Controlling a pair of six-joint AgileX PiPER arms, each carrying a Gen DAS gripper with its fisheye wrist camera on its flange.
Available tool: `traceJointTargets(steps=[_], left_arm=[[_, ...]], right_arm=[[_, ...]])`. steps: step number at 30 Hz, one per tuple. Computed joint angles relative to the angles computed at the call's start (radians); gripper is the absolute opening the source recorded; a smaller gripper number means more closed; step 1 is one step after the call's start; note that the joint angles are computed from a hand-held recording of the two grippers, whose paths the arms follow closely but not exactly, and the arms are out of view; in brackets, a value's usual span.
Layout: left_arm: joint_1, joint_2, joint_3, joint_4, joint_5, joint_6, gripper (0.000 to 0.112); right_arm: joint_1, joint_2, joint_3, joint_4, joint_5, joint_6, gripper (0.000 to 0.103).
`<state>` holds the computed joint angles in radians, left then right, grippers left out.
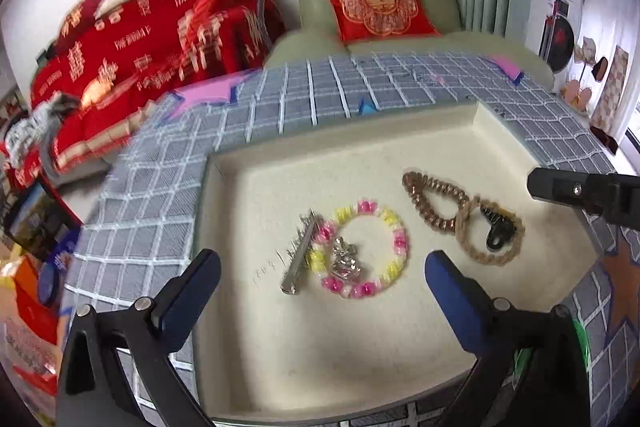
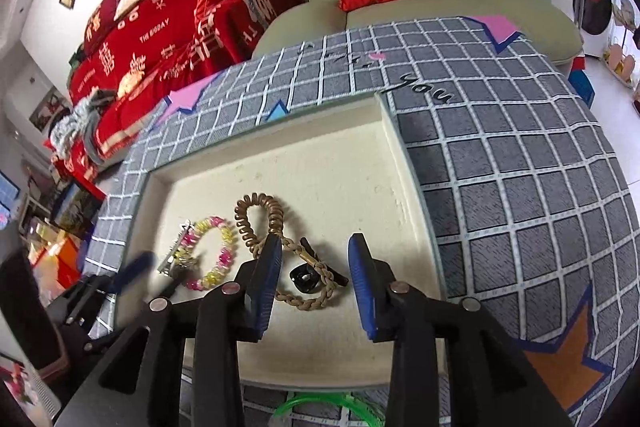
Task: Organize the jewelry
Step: 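Release the heart pendant into the tray with the left tool while the right tool releases the bracelet, then grasp the yellow cord keychain with the left tool while the right tool grasps the green bangle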
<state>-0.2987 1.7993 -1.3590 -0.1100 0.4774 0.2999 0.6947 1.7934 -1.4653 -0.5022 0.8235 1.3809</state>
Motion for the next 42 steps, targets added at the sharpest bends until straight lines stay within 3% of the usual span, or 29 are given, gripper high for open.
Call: traceJointTargets(steps=[7, 9, 11, 13, 34, 36, 38, 42], left_arm=[[-0.012, -0.063, 0.027, 0.006, 0.013, 0.015, 0.103], [-0.011, -0.102, 0.065, -0.004, -0.001, 0.04, 0.103], [0.006, -0.144, 0.103, -0.062, -0.002, 0.11, 0.103], [0.033, -0.172, 0.124, -0.153, 0.032, 0.2, 0.103], [0.142, -0.409, 0.371, -0.282, 0.148, 0.413, 0.103], [0.166, -0.415, 0.38, -0.303, 0.172, 0.438, 0.103], [0.19, -0.419, 0.393, -0.318, 0.193, 0.465, 0.103], [0.222, -0.432, 0.435, -0.324, 0.196, 0.506, 0.103]], right_arm=[[0.044, -0.071, 0.049, -0.039, 0.018, 0.064, 0.038], [0.061, -0.093, 0.065, -0.046, 0.024, 0.084, 0.046], [0.076, -0.116, 0.089, -0.062, 0.024, 0.108, 0.07], [0.102, -0.132, 0.103, -0.086, 0.039, 0.142, 0.071], [0.325, -0.26, 0.229, -0.141, 0.19, 0.358, 0.083], [0.348, -0.269, 0.245, -0.144, 0.207, 0.387, 0.084], [0.371, -0.275, 0.26, -0.148, 0.223, 0.416, 0.091], [0.415, -0.291, 0.302, -0.151, 0.226, 0.473, 0.091]])
